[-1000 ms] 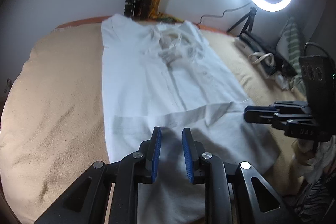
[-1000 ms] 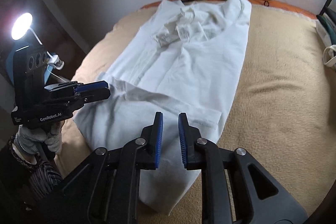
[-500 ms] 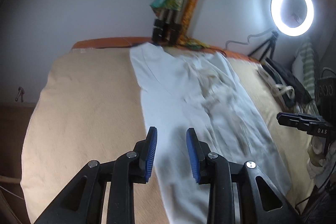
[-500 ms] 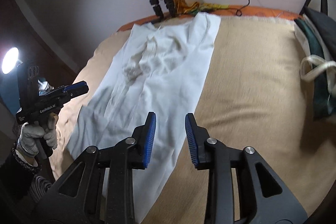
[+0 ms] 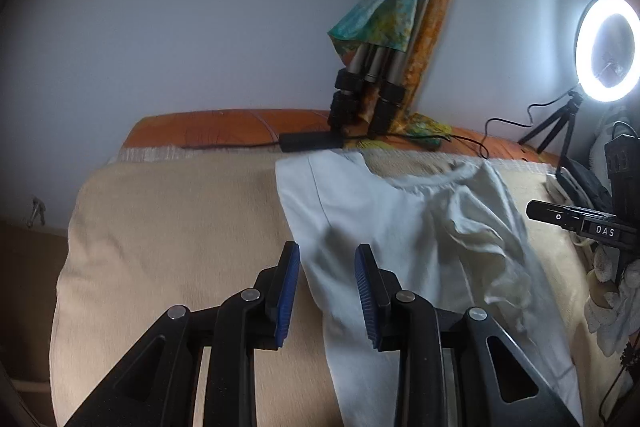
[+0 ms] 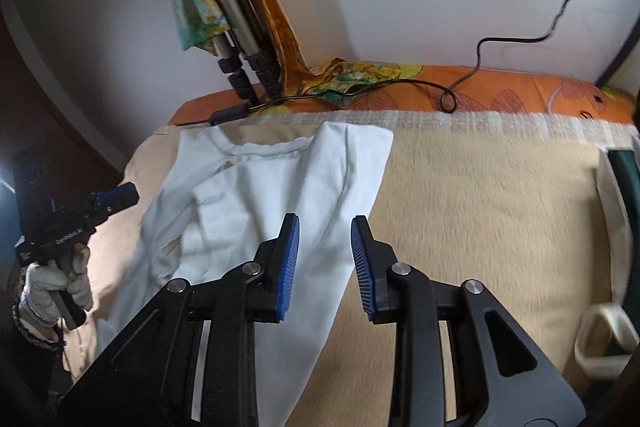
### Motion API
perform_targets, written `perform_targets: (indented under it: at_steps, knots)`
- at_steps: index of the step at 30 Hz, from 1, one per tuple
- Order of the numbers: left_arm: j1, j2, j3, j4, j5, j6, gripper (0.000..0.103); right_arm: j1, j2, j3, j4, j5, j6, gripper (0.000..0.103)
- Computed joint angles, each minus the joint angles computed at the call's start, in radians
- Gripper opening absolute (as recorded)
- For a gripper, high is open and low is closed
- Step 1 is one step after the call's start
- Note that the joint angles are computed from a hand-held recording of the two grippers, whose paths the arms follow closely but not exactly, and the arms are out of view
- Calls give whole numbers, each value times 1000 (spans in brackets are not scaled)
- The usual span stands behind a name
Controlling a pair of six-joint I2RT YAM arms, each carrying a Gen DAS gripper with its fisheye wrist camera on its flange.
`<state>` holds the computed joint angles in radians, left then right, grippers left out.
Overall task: Fold small clothes
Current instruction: 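Move both tools to the collar end of the white shirt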
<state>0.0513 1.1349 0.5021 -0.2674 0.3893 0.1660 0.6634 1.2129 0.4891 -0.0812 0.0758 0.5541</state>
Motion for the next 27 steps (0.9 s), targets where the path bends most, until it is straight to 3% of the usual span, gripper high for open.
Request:
perform_targets:
  at_steps: [6, 10, 12, 14, 18, 20, 27]
  knots:
    - [-88, 178, 42, 136, -108, -17, 29, -69, 206, 87, 81, -46, -64, 26]
    - [-131, 259, 64, 189, -157, -19, 29, -71, 254, 138, 47, -35, -118, 26]
    - [-146, 288, 73, 207, -175, -23, 35, -66, 267, 159, 26, -25, -138, 26]
    - [-136, 294, 87, 193, -162, -24, 38, -71, 261, 162, 14, -40, -154, 26]
    - [-73, 293, 104, 185, -118, -17, 46, -156, 143, 59, 86, -180, -134, 26]
    - [-32, 319, 128, 186, -102, -25, 48, -198, 106, 29, 88, -176, -127, 35]
    - [-20, 471, 263, 144, -3, -70, 50, -350, 209, 24, 156, -322, -110, 35]
